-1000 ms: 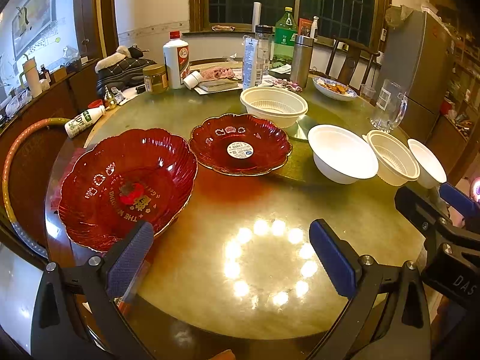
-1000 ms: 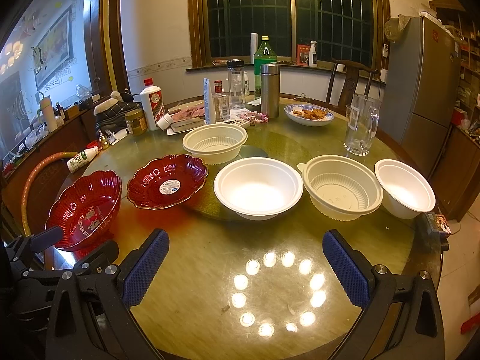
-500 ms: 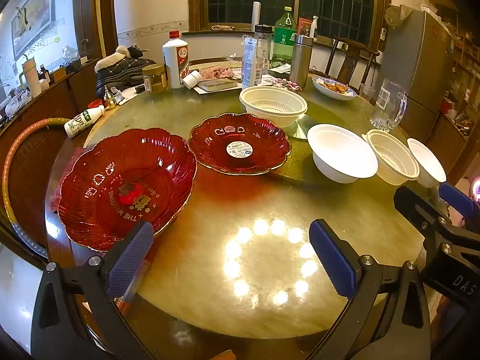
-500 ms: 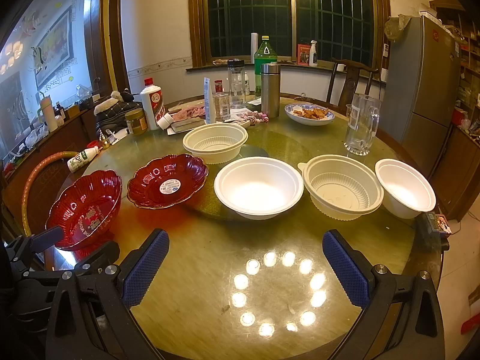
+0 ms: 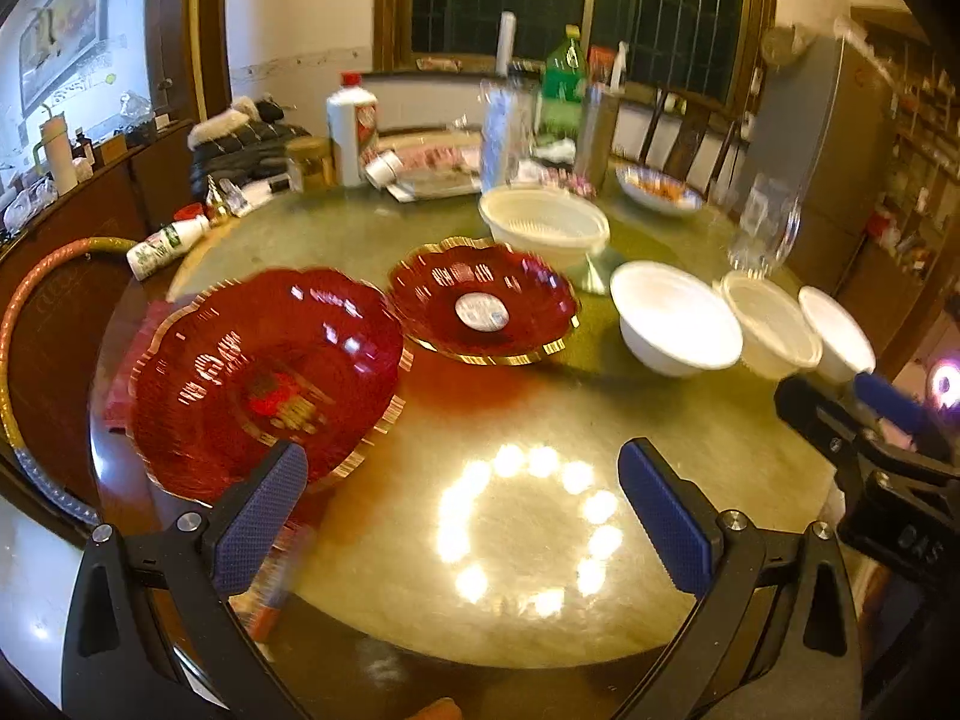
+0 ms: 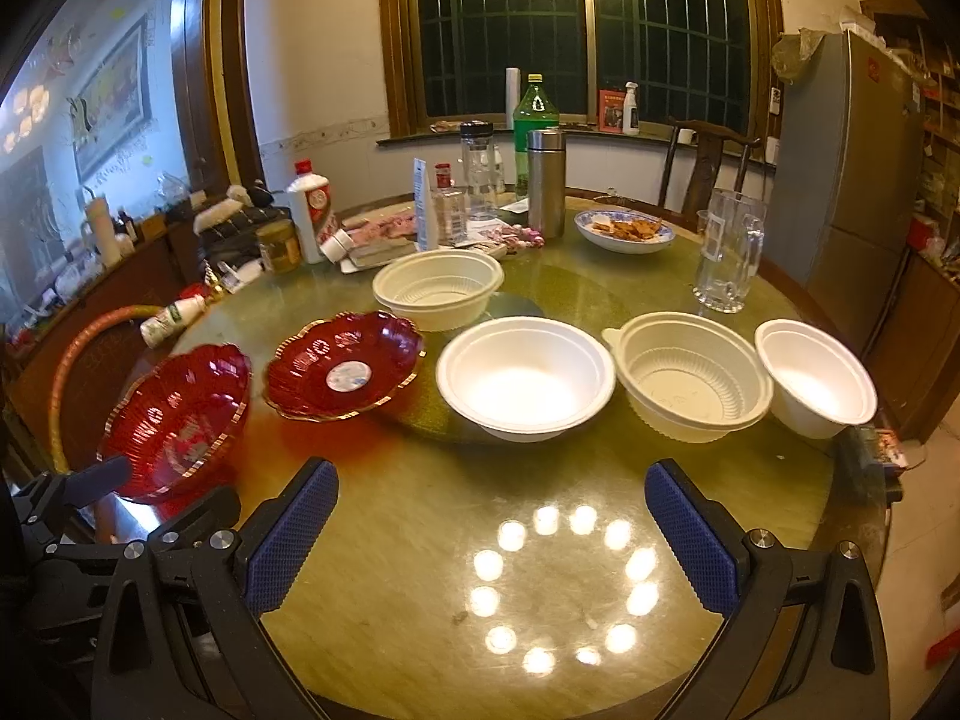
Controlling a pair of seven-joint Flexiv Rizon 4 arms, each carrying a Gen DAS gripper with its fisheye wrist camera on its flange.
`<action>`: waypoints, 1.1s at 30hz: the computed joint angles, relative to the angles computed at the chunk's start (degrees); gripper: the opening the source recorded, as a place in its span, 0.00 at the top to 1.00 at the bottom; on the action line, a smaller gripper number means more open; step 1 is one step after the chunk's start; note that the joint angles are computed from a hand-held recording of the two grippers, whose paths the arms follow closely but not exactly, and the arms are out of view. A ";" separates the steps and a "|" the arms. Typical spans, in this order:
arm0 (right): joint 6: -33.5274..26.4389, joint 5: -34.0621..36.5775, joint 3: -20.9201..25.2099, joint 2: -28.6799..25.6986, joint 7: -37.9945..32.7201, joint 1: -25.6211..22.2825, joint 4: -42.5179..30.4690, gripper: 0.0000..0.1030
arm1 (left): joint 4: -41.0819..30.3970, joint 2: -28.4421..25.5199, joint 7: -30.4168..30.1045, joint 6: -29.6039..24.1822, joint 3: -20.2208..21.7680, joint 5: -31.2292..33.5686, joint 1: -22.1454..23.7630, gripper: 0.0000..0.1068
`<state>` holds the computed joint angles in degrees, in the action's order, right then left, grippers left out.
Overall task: Organize plates and bowls
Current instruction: 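Grip the rim of the large red 'THE WEDDING' plate with both tools and lift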
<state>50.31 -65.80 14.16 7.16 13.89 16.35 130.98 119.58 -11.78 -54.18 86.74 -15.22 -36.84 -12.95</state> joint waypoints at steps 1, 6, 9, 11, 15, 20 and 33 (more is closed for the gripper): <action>1.20 -0.20 -0.28 -0.07 0.20 -0.14 -0.03 0.00 | 0.93 0.75 3.58 1.19 -2.69 -4.51 2.19 0.04; 10.44 -0.96 -2.14 -2.96 1.03 -1.00 -1.81 0.00 | 0.32 0.80 13.70 3.90 -4.12 -20.56 6.45 0.04; 22.83 -0.62 -4.38 -8.69 0.26 -1.52 -4.92 0.00 | -3.50 -2.73 1.67 -1.62 6.25 -7.61 4.35 0.04; 26.65 4.11 -4.73 -12.52 -3.10 -0.67 -7.33 0.00 | -6.61 -5.05 -5.67 -5.66 11.04 0.84 3.68 0.04; 30.65 13.69 -5.55 -21.53 -10.48 2.38 -14.08 0.02 | -9.43 -7.90 -9.07 -8.79 9.91 4.45 6.61 0.05; 31.67 28.99 -1.14 -29.58 -20.12 1.41 -20.71 0.19 | -11.77 -10.16 -12.01 -11.99 8.71 7.55 8.79 0.11; 22.37 46.22 1.20 -39.18 -34.96 2.81 -33.43 0.91 | -18.34 -15.63 -23.63 -17.73 13.35 20.48 6.33 0.82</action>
